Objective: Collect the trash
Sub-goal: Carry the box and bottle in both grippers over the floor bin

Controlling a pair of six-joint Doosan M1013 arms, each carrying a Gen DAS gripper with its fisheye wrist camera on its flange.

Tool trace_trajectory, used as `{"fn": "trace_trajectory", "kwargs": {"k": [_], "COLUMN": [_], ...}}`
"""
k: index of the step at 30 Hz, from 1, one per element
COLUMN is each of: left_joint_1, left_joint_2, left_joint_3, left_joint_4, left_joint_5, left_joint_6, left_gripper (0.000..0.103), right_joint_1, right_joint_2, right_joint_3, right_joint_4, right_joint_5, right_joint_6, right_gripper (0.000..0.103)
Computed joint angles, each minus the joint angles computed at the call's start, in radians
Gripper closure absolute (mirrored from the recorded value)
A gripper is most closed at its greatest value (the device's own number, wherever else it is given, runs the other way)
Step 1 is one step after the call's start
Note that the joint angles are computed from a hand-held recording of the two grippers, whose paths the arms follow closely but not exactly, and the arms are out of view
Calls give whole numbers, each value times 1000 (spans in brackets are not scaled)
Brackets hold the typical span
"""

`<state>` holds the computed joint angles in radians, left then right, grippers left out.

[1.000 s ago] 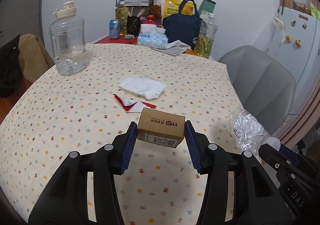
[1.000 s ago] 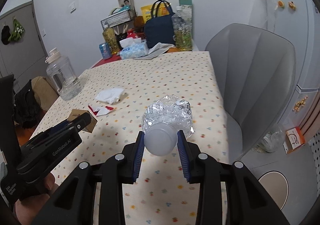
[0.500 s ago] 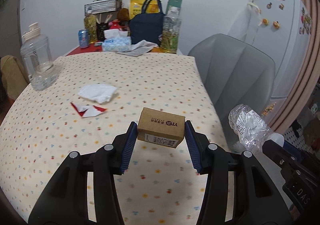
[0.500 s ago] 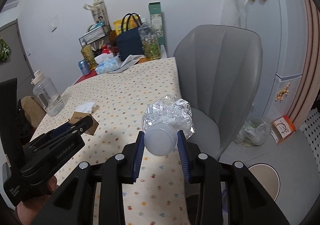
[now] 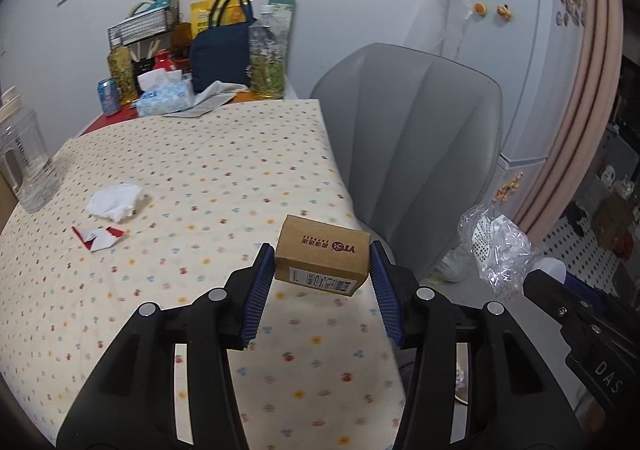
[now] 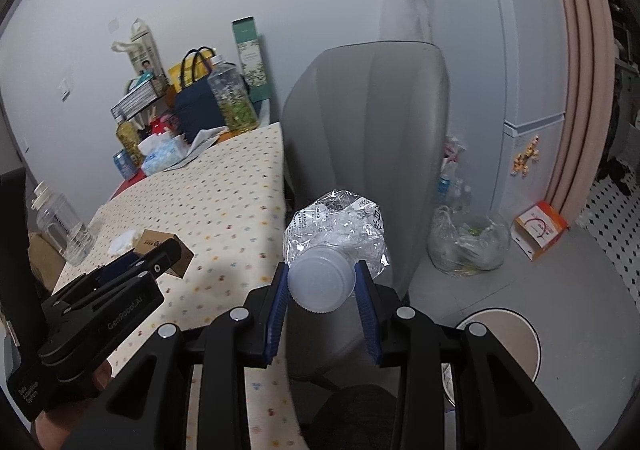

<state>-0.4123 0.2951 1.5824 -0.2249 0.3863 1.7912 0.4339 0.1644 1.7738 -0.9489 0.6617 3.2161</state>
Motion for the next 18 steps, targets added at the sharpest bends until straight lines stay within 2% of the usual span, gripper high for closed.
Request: {"fn": "trace_trajectory", "kwargs": {"k": [10,18], "left_joint_1": [-79,-153], "left_joint_2": [29,62], "left_joint_3": [-30,-57], "left_joint_4": [-9,-4], "left_joint_5": [44,83], "left_joint_6": [59,107], "left_gripper": [54,54], "right_joint_1": [-54,-116], "right_joint_2": [-59,-112], "right_joint_3": [93,185], "right_joint_4": [-9,0], "right_joint_5": [20,21], "right_joint_6": [99,178], "right_gripper": [70,70]}}
